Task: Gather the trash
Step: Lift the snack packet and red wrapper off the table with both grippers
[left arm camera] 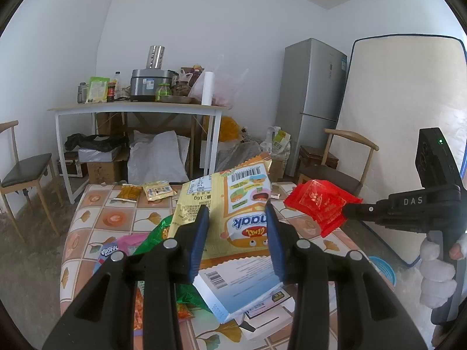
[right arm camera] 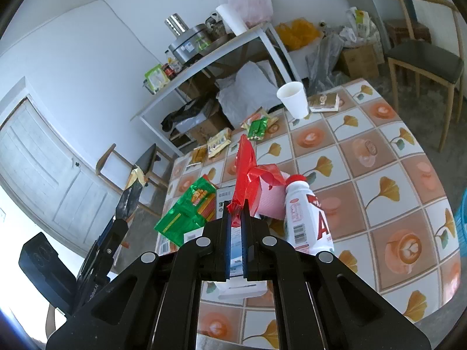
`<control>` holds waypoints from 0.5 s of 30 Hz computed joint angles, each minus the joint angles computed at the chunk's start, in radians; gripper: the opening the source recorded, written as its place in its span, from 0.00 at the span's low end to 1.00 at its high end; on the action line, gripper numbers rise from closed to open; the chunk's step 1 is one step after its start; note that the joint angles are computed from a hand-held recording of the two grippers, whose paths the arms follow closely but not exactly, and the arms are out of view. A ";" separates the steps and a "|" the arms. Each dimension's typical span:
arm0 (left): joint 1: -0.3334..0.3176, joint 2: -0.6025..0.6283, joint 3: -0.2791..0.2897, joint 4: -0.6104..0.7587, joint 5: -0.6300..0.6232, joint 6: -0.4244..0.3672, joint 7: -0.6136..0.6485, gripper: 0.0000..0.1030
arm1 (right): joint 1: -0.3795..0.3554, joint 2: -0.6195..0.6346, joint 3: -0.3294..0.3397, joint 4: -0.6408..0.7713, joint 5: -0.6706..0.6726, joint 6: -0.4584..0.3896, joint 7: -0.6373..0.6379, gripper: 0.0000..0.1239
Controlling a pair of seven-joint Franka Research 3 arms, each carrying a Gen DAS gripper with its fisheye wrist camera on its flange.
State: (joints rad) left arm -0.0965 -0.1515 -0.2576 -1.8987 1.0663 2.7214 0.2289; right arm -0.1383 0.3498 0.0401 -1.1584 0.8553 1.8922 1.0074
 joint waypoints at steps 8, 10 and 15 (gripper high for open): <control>0.000 -0.004 -0.001 -0.003 -0.002 -0.001 -0.002 0.36 | 0.000 -0.002 0.000 -0.001 0.000 -0.001 -0.002 0.03; 0.001 -0.005 0.000 -0.005 -0.001 0.001 -0.002 0.36 | 0.000 -0.002 0.000 -0.002 0.000 0.000 -0.001 0.03; 0.003 -0.006 0.000 -0.006 -0.001 0.003 -0.003 0.36 | 0.001 -0.004 -0.001 -0.004 0.000 0.001 -0.003 0.03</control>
